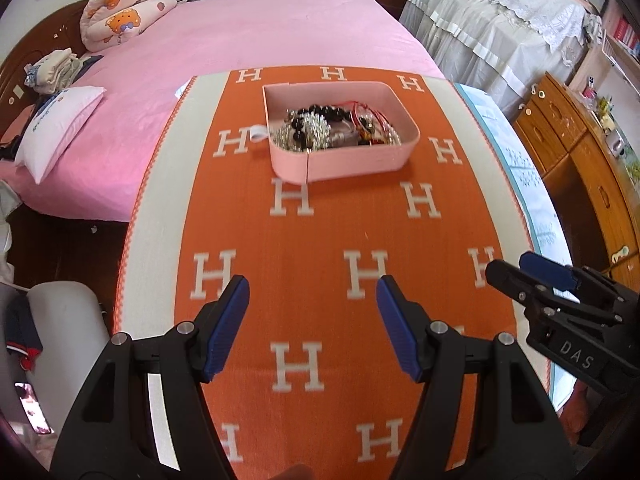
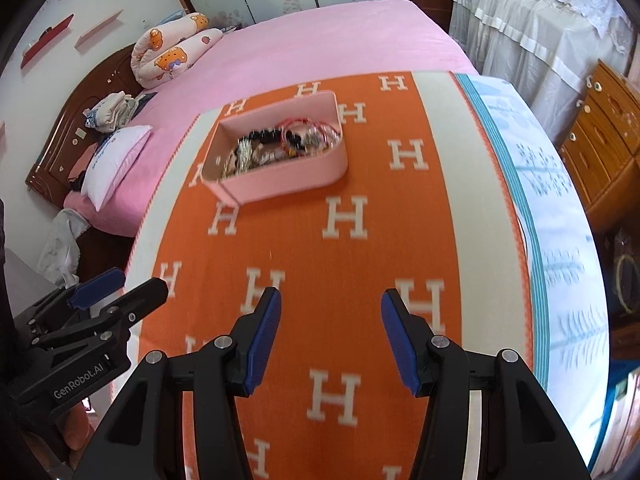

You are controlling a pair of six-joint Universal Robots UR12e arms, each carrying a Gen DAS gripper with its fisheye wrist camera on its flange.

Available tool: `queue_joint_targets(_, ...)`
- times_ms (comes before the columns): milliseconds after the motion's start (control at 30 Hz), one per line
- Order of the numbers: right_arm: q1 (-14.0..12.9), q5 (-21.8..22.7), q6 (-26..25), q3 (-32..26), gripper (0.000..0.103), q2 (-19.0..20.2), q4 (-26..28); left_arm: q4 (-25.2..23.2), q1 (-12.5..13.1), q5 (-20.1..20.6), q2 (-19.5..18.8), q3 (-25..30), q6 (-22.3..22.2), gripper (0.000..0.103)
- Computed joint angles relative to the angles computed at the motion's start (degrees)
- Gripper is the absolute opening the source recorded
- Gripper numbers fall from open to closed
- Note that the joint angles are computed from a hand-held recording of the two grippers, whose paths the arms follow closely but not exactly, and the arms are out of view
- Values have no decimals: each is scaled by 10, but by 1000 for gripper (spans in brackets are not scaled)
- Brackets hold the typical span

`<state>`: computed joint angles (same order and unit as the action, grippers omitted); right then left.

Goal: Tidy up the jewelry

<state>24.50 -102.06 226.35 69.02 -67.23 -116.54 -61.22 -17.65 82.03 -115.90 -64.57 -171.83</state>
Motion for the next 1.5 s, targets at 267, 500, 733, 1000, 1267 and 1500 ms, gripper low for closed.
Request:
queue_joint_targets(267,34,-6,55,31,53,-28,14,5,7,-8,45,-52,16,63)
queue_joint_targets(500,55,-15,76,29,53,-44,28,-9,7,-7,67,-59,19,63)
queue_joint_targets(733,66,-57,68,0,53,-49,53,15,-1,3,81,-59,14,63)
queue_joint_targets(1000,65,-74,48,-15,63,-54,63,8,-8,4,90,-58,-7,63)
queue_joint_targets(1267,61,-62,40,-20,63,-53,72,7,-11,14,96,-64,-10,63)
queue_joint_targets(1500,62,-59,38,-26,63,-46,75,3,-11,15,99,-67,-7,63)
